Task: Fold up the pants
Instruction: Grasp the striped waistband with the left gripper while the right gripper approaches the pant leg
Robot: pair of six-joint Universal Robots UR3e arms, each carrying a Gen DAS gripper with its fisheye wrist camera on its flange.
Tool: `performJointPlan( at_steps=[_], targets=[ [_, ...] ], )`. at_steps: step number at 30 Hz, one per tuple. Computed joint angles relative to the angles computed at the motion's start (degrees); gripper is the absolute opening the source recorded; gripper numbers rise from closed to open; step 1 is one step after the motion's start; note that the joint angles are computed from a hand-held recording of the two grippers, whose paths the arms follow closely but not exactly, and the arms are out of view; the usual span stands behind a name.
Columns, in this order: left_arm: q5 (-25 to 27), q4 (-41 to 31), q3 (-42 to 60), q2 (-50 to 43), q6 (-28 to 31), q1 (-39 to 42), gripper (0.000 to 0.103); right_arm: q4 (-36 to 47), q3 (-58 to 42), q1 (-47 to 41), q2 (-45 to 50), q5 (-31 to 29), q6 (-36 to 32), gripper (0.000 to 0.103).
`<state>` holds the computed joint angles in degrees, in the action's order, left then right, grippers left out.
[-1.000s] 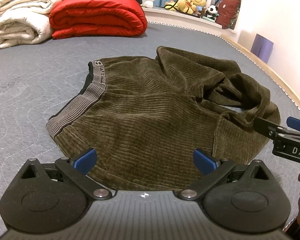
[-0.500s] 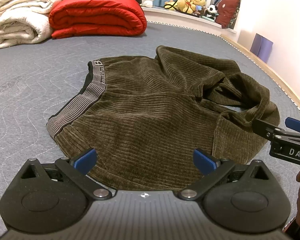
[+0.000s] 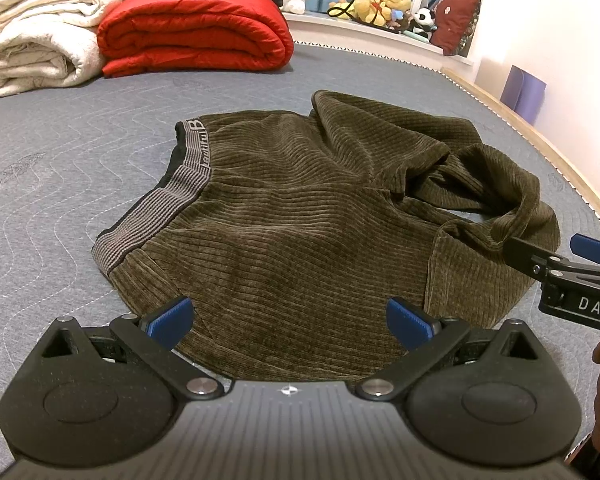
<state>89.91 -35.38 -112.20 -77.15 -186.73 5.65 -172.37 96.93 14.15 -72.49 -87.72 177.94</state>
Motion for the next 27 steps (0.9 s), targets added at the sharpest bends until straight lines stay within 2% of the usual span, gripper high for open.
performJointPlan(
  at_steps=[13,15,17,18,19,20,22,23,25,27],
  targets=[
    [-0.45,2.33,-1.08,0.44,1.39,-0.03,0.101,0.08,-0.06,-0.25,0.05,0.38,1.01,0.102],
    [-3.62,0.24,-0.12,1.88,3.04,2.54,0.088,-0.23,-0.13,-0.41,0.21,0.53,1.33,0.102],
    [-9.13,-5.77,3.86,2.86,4.35,7.34,0.058,-0.88,-0.15,-0.32,0.52,0.01,1.25,0.102],
    [-14.36,-11.11,7.47,2.92,5.38,11.46,0.050,-1.16,-0.09,-0.24,0.59,-0.16,1.30,0.102],
    [-18.25,-14.70,10.15,2.57,6.52,14.43,0.035,-1.44,0.08,-0.32,0.51,0.08,1.40,0.100],
    [-21.75,-18.09,13.71,1.29,8.14,17.31,0.027,-2.07,0.50,-0.60,0.28,0.78,1.52,0.097],
    [-23.54,-21.61,21.40,-3.48,10.82,20.05,0.026,-3.68,1.46,-1.17,-0.18,2.19,1.87,0.081],
    [-23.74,-22.62,25.38,-6.70,12.76,21.07,0.026,-4.29,1.87,-1.67,-0.43,3.09,2.16,0.078],
    [-23.43,-22.27,29.74,-11.78,14.76,22.49,0.027,-5.27,2.63,-2.74,-0.91,4.49,3.12,0.065],
    [-23.40,-19.39,29.95,-15.35,15.05,24.38,0.029,-5.84,3.07,-3.59,-1.27,4.93,4.25,0.061]
  ],
)
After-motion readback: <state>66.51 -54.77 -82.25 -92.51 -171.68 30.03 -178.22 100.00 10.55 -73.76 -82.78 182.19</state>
